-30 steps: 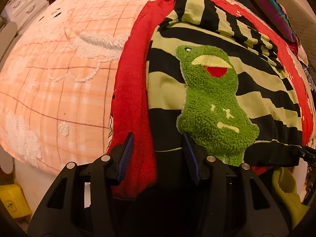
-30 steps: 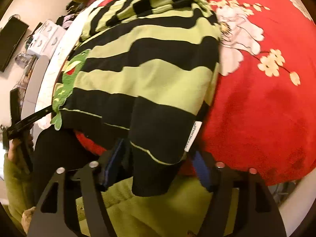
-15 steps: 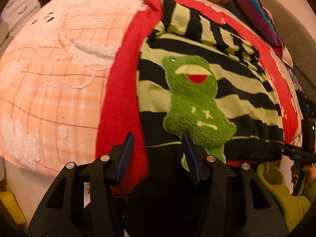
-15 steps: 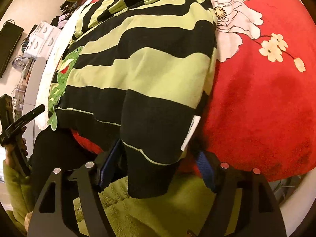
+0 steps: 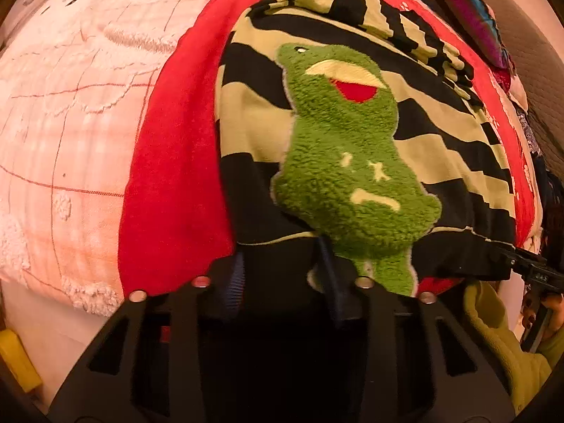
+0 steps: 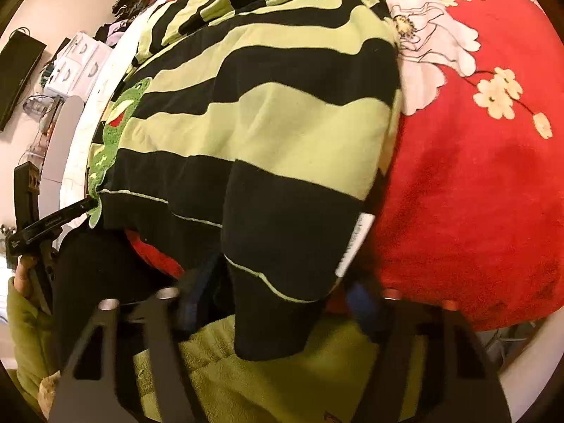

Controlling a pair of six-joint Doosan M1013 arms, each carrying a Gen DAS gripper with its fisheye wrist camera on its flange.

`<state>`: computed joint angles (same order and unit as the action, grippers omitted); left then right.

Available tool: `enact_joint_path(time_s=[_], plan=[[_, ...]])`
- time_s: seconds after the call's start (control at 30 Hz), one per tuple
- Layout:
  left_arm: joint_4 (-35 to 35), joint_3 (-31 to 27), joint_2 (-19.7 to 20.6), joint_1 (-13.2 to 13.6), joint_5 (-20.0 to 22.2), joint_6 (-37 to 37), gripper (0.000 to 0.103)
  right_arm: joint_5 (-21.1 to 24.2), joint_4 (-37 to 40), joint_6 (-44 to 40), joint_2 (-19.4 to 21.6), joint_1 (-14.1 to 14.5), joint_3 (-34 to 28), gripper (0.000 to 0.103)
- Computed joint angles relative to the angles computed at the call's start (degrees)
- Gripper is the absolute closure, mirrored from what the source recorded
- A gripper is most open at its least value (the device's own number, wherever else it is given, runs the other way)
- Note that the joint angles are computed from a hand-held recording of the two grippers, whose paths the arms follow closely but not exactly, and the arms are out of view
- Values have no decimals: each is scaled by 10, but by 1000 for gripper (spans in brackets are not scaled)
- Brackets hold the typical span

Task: Fold small clothes
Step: 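Lift the hem with both grippers and fold it toward the collar, then lay the hem over the collar and open both grippers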

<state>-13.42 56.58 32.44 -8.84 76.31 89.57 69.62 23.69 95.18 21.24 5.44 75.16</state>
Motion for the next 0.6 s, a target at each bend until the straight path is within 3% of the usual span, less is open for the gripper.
enact_joint_path(time_s=[0.13, 0.43, 0.6], plan=[[11, -1, -3, -4, -9, -10, 100, -12, 52, -30, -7, -12, 12, 73], [-63, -7, -18, 9, -51, -19, 101, -39, 179, -100, -19, -39, 20, 79], [-108, -46, -4, 17, -56, -27, 101, -66, 239, -132, -17, -54, 4, 81]])
